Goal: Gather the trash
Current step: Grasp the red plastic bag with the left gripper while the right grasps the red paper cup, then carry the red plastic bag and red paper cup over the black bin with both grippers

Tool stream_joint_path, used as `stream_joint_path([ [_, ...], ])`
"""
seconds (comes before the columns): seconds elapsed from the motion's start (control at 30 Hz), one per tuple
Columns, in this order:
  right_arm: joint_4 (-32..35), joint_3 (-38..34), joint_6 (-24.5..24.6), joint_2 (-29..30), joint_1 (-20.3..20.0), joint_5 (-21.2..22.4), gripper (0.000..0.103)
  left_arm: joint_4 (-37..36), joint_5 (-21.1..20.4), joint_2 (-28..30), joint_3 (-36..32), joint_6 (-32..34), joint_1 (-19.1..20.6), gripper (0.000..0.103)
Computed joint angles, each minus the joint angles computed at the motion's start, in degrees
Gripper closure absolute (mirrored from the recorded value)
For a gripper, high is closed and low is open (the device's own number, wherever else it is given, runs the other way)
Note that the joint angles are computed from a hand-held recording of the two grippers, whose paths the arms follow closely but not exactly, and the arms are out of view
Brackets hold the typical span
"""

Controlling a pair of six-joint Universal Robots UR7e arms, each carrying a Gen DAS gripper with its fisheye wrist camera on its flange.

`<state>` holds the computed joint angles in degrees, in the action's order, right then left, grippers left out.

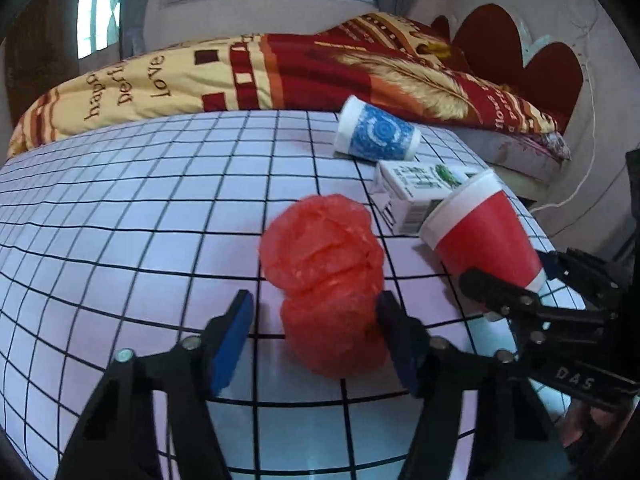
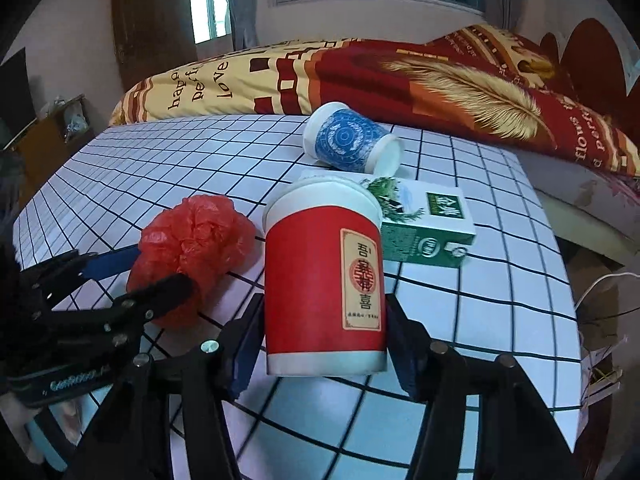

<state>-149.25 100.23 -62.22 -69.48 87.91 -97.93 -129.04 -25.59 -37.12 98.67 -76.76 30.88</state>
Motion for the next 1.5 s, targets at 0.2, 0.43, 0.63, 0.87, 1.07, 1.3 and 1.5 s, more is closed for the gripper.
stream_joint_path([
  [0.2,1.3,0.9,0.8,-2.5,-0.9,1.1,0.046,-6.3,-1.3,0.9,0.2,6.2,-0.6,0.081],
  [0.43,2.5,2.9,0.3,-7.9,-2.4,3.3,0.046,-0.2,0.7,0.2,0.7,-0.2,-5.2,0.082],
  [0.63,4.2,4.1,-0.6,-13.9,-5.1,5.5,0.047,5.6,0.9,1.7,-1.7,-3.6,-8.7,0.082],
  [0.87,6.6,4.3,-1.8,-20.3,-9.9,7.9,0.047,4.1,0.6,5.3,-5.1,-1.4,-11.8,0.082],
  [1.07,8.4,3.0,-2.3,-24.0,-14.0,10.0,0.047,-0.5,-0.3,8.6,-8.4,4.7,-12.8,0.082],
  [1.3,9.6,0.9,-2.1,-26.3,-18.2,11.6,0.047,-7.3,-1.5,12.5,-12.3,13.2,-13.1,0.082],
  [1.5,10.2,-0.9,-2.4,-27.5,-21.7,12.7,0.047,-11.6,-3.1,15.7,-15.8,19.3,-13.1,0.082],
])
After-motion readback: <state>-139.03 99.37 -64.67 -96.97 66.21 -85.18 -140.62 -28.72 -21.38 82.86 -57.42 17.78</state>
